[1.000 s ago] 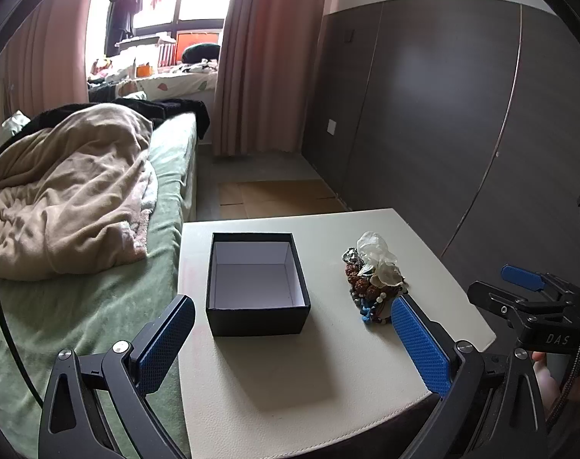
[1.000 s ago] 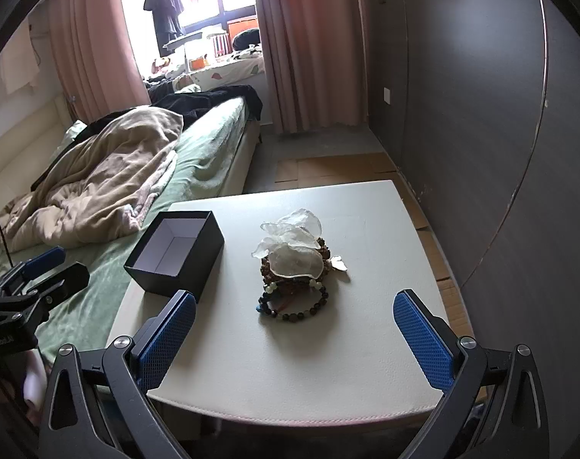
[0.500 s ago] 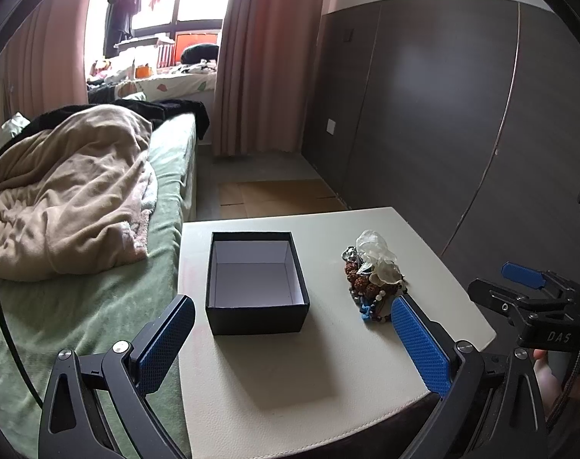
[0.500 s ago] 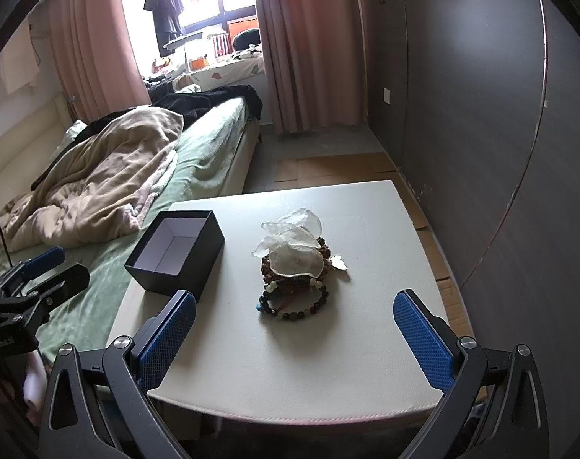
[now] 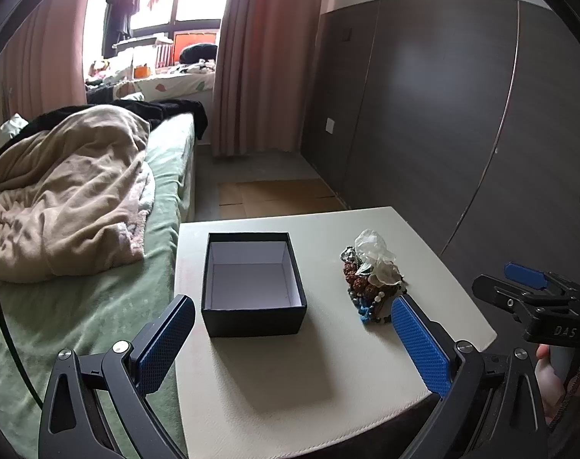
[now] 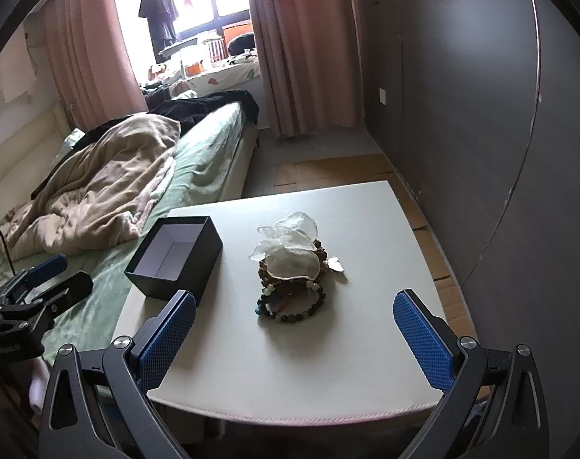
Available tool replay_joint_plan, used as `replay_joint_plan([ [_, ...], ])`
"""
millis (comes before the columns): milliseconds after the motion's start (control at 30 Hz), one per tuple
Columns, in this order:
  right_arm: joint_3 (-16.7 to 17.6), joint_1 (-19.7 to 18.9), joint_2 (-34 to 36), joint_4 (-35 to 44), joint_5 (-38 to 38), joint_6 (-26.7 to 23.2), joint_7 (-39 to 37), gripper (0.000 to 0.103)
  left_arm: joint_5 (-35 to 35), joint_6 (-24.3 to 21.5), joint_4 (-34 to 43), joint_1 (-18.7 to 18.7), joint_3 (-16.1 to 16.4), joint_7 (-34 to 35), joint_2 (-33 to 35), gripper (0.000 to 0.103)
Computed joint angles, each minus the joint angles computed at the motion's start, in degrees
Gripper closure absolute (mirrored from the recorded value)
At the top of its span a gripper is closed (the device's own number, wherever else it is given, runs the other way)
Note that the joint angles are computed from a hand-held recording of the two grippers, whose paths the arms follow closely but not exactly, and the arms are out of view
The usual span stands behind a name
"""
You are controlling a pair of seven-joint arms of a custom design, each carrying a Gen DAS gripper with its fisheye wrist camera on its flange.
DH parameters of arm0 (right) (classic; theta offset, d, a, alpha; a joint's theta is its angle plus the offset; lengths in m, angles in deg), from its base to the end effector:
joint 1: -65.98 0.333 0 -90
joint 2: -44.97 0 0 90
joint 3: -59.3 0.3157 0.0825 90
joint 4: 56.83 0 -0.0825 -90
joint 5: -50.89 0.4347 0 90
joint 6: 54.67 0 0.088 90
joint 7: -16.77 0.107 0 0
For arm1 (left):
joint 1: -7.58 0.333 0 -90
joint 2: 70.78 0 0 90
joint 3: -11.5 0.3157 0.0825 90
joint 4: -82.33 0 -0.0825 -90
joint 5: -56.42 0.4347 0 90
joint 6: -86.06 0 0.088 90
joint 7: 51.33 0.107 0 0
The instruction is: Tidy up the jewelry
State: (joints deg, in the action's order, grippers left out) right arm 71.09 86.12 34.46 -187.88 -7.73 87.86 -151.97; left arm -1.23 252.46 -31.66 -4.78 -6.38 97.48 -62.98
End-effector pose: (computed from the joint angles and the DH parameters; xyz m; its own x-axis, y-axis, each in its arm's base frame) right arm 0.4727 0.3018 0.4380 -0.3853 -0.9079 -0.1653 -0.5663 0.3741 -0.7344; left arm 0.5988 -0.2828 0.4395 -0.6404 -0.7553 0.1393 -0.5374 0.3112 -0.7838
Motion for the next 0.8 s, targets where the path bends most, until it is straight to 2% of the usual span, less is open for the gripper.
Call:
replay_joint_plan([
  [233,-0.6,-0.9,-1.2,-1.0,0.8,0.8,0.5,0.0,3.1,-0.4,2.5,-0.5,-0.3,-3.4,2.4,0.001],
  [333,-1.3,-1.9,-1.9,-2.0,1.7,2.7,1.0,0.0,6.0,-0.5,3.8,-0.8,-0.3,-6.5,3.8,0.001],
  [533,-1.9,-4.1,-3.2,-3.8,4.6,4.3,2.1,0.0,8.3,-1.3,6.8,0.0,-2.0,-8.8,6.7,0.001],
  [800,-2.5,-7.0,-3.5,-5.7,7.6,7.8,4.9,0.0,13.2,-4.3,11.7,-0.6,-2.4,-14.8,11.2,0.021],
])
